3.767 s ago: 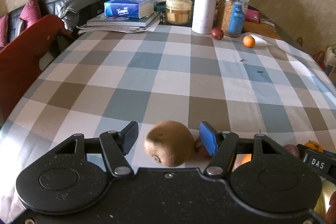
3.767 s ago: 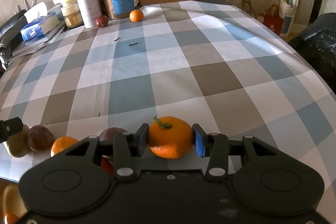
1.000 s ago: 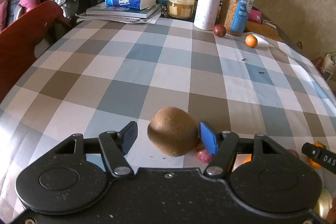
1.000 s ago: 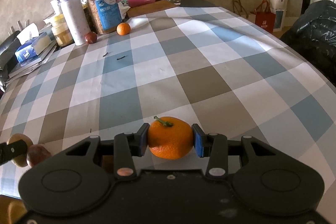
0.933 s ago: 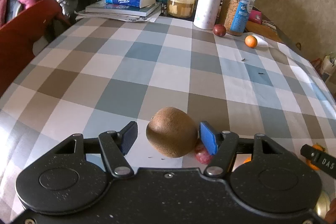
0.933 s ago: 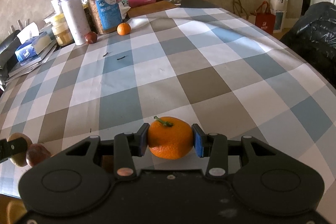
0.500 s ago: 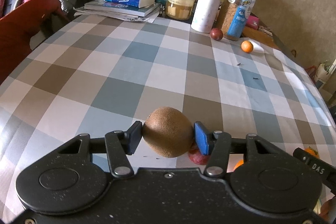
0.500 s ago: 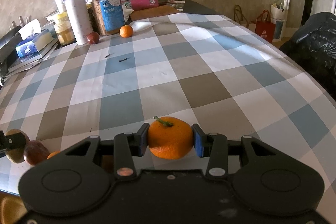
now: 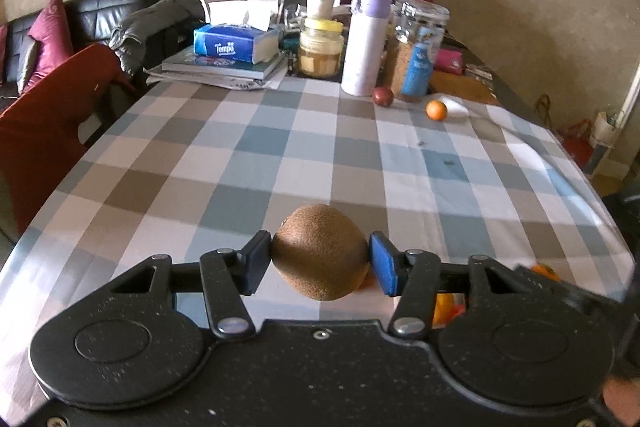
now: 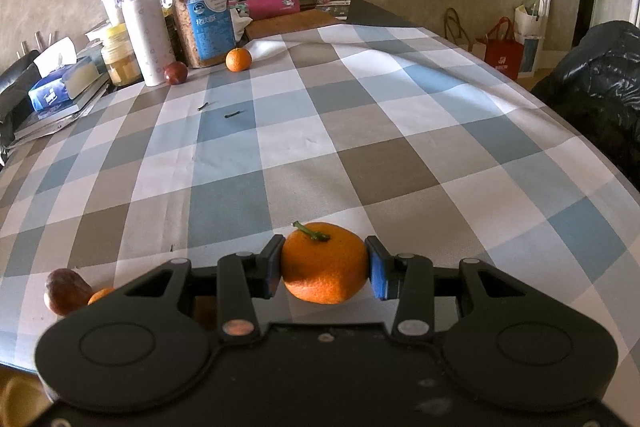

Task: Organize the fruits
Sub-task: 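Lift the kiwi with the left gripper while the right lifts the orange, then lower the kiwi into the tray with the left gripper while the right lowers the orange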

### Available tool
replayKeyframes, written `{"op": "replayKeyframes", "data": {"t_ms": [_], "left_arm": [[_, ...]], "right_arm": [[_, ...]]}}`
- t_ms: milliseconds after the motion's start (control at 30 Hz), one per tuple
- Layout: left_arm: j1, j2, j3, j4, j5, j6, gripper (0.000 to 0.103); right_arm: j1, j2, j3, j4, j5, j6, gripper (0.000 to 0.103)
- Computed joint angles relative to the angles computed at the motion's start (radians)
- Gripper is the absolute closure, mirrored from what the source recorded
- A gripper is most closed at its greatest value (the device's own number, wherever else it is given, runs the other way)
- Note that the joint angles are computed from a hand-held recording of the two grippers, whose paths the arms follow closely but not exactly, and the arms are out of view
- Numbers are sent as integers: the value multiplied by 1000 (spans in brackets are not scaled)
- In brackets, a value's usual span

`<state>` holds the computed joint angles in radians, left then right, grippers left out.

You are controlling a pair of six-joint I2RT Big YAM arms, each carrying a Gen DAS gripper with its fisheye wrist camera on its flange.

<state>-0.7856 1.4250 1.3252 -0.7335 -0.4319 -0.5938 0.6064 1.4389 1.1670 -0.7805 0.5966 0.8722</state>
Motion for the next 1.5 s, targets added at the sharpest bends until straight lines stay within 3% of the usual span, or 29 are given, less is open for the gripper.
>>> {"op": "replayKeyframes", "data": {"t_ms": [367, 700, 900, 1167, 1500], "left_arm": [[-35, -89, -76, -76, 32, -55, 45], [-63, -199, -149, -124, 48, -45, 45], [-45, -231, -178, -159, 131, -47, 45], [-57, -247, -204, -191, 142, -50, 45], [-71, -239, -210, -211, 139, -72, 45]], "right_arm": [[3, -4, -3, 4, -4, -8, 59], [-1, -21, 2, 11, -45, -12, 59], [18, -97, -4, 28, -111, -62, 59], [83, -223, -54, 18, -180, -70, 59], [180, -293, -123, -52, -113, 27, 59]]}}
